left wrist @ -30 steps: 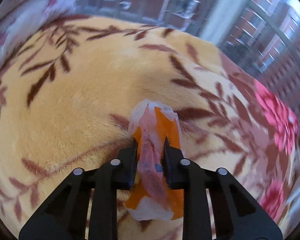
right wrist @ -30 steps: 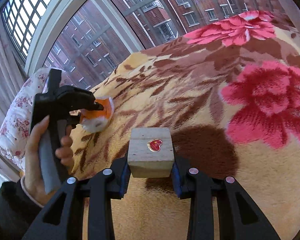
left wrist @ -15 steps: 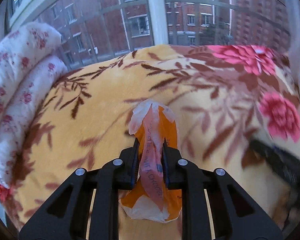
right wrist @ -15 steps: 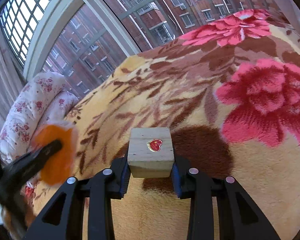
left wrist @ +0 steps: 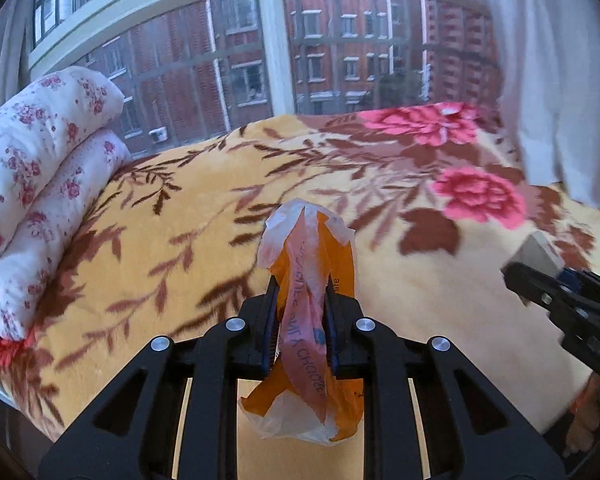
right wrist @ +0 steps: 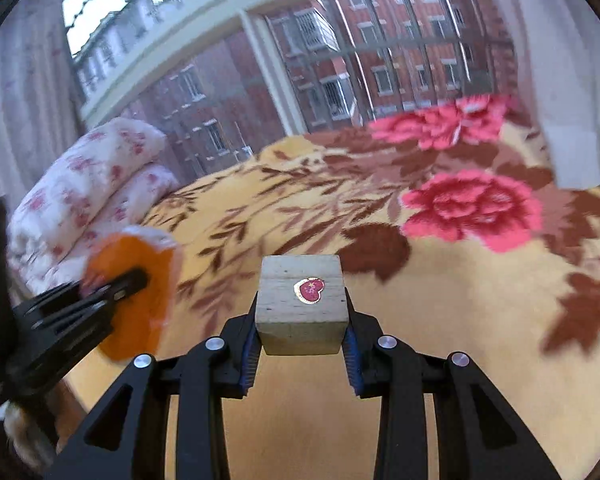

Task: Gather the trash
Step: 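Carry the wooden block and orange wrapper into the orange bin and release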

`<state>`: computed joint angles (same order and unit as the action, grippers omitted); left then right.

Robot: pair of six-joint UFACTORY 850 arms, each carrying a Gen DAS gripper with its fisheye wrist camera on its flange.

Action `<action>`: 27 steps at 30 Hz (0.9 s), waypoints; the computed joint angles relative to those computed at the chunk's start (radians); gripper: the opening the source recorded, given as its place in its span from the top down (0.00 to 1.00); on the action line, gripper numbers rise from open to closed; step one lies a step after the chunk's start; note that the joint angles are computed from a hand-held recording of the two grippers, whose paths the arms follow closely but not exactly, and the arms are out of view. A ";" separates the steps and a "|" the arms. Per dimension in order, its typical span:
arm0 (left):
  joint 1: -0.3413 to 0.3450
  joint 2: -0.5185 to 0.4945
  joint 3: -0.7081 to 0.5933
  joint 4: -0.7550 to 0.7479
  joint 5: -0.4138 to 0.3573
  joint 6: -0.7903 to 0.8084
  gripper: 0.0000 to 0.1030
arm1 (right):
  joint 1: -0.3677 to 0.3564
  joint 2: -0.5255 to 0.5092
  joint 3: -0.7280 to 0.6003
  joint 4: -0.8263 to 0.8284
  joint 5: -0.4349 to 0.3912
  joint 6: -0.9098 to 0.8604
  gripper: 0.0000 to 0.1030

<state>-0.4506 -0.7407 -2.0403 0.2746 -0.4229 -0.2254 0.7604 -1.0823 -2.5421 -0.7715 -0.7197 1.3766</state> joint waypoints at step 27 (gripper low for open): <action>-0.008 0.463 0.823 -0.378 0.008 0.471 0.82 | 0.256 0.277 0.559 0.096 0.041 -0.009 0.66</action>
<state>-0.4589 -0.2773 -1.2176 -0.1039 -0.4150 0.2456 1.0164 -0.8055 -1.9826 -0.6757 -0.6784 1.3678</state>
